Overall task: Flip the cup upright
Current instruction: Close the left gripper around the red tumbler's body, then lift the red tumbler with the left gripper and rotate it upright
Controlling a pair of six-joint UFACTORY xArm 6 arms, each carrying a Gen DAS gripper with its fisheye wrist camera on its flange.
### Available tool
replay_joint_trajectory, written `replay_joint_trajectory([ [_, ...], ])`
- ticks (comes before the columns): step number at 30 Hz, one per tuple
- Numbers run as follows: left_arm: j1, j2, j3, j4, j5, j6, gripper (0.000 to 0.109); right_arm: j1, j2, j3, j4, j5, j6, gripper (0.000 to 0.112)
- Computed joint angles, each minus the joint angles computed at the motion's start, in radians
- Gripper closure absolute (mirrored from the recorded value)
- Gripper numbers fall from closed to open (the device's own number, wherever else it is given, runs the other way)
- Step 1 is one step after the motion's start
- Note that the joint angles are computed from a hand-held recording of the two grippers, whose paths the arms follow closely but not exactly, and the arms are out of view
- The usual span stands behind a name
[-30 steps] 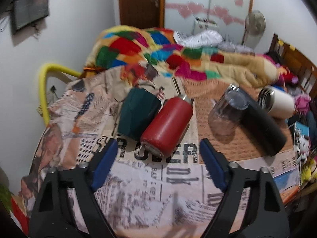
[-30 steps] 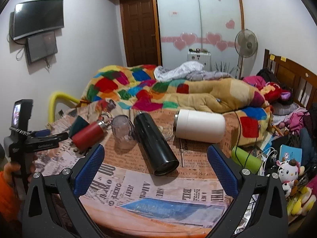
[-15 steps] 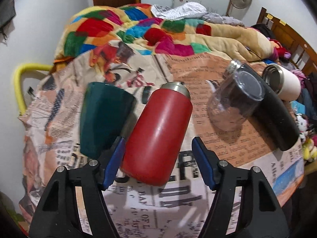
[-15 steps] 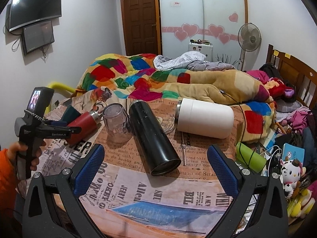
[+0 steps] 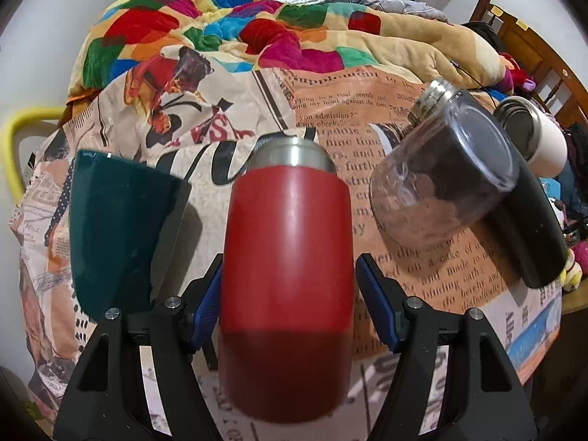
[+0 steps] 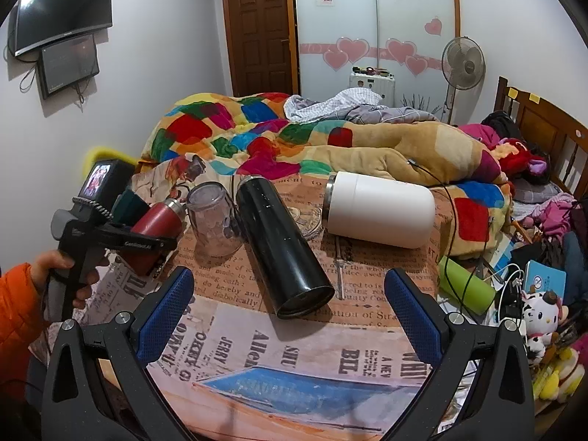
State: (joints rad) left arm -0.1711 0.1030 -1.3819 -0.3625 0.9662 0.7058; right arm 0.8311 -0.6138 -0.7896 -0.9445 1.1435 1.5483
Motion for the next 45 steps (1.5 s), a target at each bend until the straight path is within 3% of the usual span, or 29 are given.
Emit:
replay_joint_trajectory([
  [2,-0.007,0.004,0.005,0.008,-0.022,-0.018,0.04,0.001,-0.003,0.004,0.004,0.0,0.001,0.009],
  [4,-0.013,0.002,0.019,0.027,-0.051,-0.039,0.047,0.003,-0.002,0.003,0.007,0.004,0.0,0.009],
  [11,0.006,-0.078,0.112,0.019,-0.064,-0.024,0.047,0.029,-0.003,-0.008,0.002,0.027,0.002,0.009],
  [18,0.041,-0.244,0.226,-0.023,-0.02,0.033,0.047,0.08,-0.004,-0.031,-0.024,0.065,0.016,0.009],
  [26,0.067,-0.415,0.258,-0.109,0.068,0.103,0.047,0.17,-0.017,-0.054,-0.079,0.145,0.044,0.009],
  [33,0.028,-0.537,0.288,-0.138,0.114,0.095,0.047,0.241,-0.051,-0.042,-0.11,0.211,0.083,0.009],
  [45,-0.104,-0.671,0.412,-0.128,0.097,0.024,0.047,0.323,-0.126,0.011,-0.103,0.306,0.122,0.009],
])
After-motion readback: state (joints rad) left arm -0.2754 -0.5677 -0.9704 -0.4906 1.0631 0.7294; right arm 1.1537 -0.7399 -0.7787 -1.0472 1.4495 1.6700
